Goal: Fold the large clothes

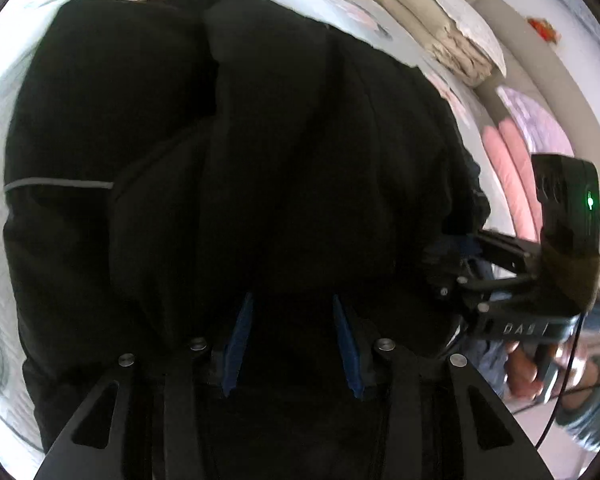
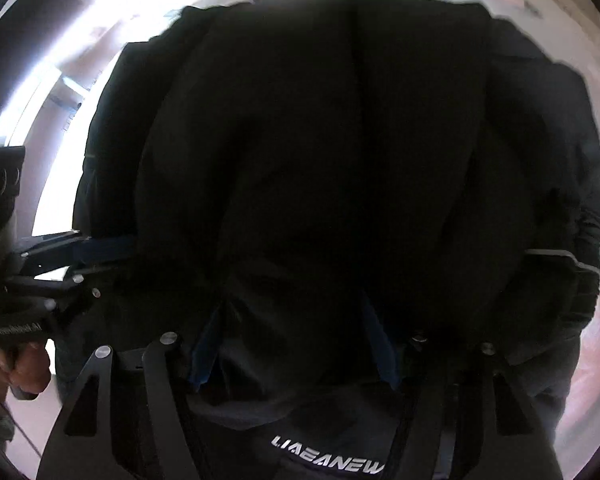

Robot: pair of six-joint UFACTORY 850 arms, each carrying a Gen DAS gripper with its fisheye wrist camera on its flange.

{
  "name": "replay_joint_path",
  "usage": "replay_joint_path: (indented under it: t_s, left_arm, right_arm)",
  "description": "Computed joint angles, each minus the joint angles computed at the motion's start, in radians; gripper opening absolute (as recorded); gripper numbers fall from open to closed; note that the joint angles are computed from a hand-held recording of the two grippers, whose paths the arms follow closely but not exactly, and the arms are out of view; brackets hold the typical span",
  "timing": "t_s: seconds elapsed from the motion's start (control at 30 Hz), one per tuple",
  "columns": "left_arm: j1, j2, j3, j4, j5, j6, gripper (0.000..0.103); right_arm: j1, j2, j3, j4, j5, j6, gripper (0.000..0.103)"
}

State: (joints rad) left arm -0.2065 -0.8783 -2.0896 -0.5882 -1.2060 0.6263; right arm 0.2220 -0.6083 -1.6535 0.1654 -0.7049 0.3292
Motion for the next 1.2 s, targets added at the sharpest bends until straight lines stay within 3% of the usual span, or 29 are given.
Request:
replay_joint_path:
  t_s: [0.23,0.33,0.4,0.47,0.63,0.73,0.83,1.03,1.2]
  left_arm:
    - [0.013,0.016,0.002,-0.015,-0.038,0.024,0.042]
    - [0.018,-0.001,-0.064,-0.007,-0.146,-0.007,0.042]
    - [0.033,0.030,-0.056,-0.075,-0.161,0.035,0.043]
    - [0.037,0.054,-0.051,-0.102,-0.147,0.057,0.050]
    - [0.029,0.050,-0.056,-0.053,-0.106,0.013,0.051]
    - [0.023,0.047,-0.029,0.002,-0.069,-0.021,0.051]
    - [0.018,0.036,-0.010,0.014,-0.050,-0.041,0.051]
    - [0.012,0.081,0.077,0.005,0.023,-0.038,0.051]
    - [0.035,0.212,0.245,-0.020,0.106,-0.010,0.051]
  right_arm:
    - [0.009,0.017,0.005,-0.022,-0.013,0.047,0.065]
    - [-0.007,0.056,0.041,0.057,-0.013,0.027,0.067]
    - [-0.011,0.097,0.066,0.091,0.000,0.025,0.068]
    - [-0.001,0.137,0.080,0.069,0.033,0.043,0.068]
    - [0.018,0.123,0.013,-0.074,0.081,0.170,0.068]
    - [0.031,0.041,-0.084,-0.219,0.021,0.287,0.068]
    - [0.016,-0.057,-0.165,-0.195,-0.064,0.301,0.066]
    - [0.027,-0.059,-0.140,-0.257,-0.057,0.321,0.066]
    - [0.039,0.039,-0.028,-0.248,-0.011,0.314,0.066]
